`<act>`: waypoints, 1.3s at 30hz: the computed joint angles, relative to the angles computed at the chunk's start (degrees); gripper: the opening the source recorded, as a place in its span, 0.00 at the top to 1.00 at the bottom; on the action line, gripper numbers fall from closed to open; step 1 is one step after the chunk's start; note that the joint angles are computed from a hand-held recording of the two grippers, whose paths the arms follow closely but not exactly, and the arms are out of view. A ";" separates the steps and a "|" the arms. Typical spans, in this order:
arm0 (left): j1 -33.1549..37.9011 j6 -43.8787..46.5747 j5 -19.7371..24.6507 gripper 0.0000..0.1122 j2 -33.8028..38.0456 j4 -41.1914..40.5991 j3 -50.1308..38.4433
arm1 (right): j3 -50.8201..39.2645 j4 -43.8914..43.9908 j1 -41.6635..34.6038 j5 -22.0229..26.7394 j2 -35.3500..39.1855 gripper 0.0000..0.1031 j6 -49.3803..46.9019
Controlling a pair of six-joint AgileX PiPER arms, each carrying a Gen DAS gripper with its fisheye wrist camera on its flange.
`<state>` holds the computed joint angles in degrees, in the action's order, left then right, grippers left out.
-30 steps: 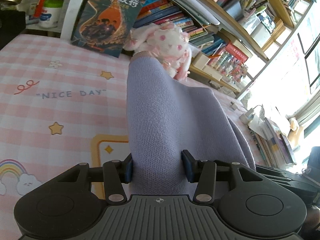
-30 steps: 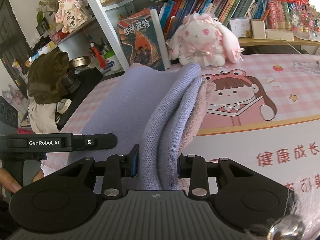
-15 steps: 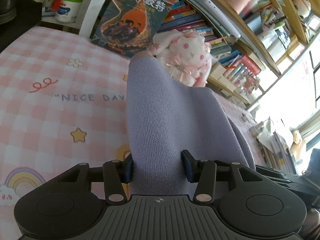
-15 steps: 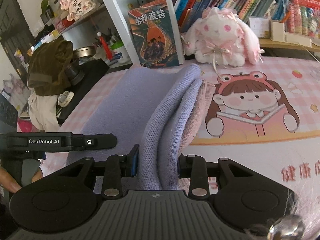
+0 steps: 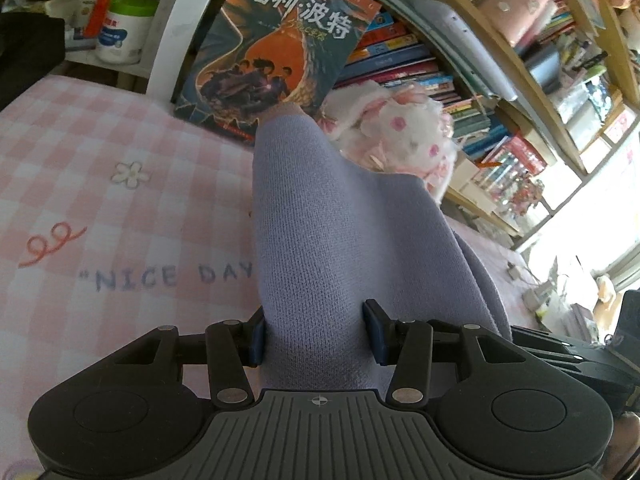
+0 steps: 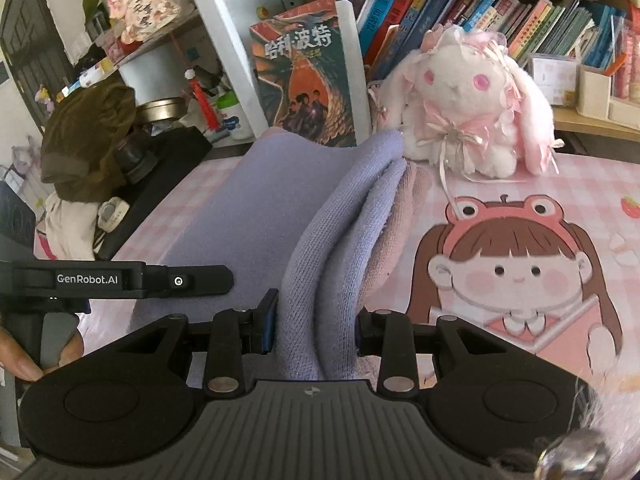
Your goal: Fold clothes
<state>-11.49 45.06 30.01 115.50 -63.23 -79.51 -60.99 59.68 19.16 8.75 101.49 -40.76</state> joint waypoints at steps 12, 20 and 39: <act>-3.20 -10.91 -5.73 0.59 10.40 10.83 -12.77 | -12.04 16.39 -6.60 6.27 13.96 0.69 -20.25; -2.58 -16.80 -4.06 0.54 14.66 14.22 -19.25 | -16.33 26.87 -9.03 8.60 18.99 0.65 -30.67; -5.59 -29.01 -13.90 0.34 5.26 32.64 -7.91 | -8.65 16.34 -6.86 -2.59 12.08 0.19 -15.16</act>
